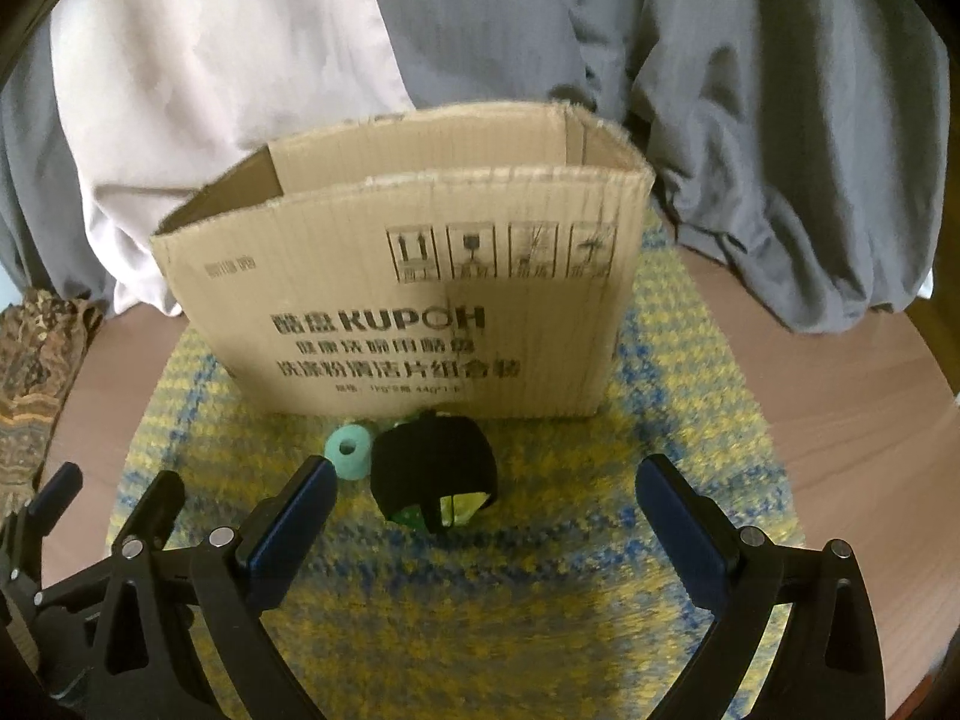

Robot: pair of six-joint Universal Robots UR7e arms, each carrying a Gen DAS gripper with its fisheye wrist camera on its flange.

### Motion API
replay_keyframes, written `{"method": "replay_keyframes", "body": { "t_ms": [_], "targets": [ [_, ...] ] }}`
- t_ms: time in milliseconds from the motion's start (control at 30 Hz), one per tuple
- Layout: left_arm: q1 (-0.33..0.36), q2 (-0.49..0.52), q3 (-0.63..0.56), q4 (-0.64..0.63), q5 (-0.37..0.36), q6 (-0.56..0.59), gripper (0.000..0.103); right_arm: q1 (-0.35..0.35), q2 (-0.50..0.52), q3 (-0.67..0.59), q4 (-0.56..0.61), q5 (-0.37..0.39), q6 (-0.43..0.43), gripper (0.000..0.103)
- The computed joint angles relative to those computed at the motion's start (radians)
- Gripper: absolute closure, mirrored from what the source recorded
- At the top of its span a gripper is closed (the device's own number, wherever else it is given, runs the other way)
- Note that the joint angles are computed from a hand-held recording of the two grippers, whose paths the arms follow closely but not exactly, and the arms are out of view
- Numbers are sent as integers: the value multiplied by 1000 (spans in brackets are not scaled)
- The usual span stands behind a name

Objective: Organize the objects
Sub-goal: 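Close the right tool on the black-and-green ball while the left tool approaches the teal ring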

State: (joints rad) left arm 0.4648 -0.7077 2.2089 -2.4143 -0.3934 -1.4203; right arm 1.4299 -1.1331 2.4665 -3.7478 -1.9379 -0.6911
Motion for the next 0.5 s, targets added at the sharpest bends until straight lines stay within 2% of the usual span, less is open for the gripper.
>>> {"method": "replay_keyframes", "body": {
  "t_ms": [500],
  "targets": [
    [60, 11, 20, -102, -19, 75, 1, 1, 113, -74, 37, -75, 22, 3]
  ]
}}
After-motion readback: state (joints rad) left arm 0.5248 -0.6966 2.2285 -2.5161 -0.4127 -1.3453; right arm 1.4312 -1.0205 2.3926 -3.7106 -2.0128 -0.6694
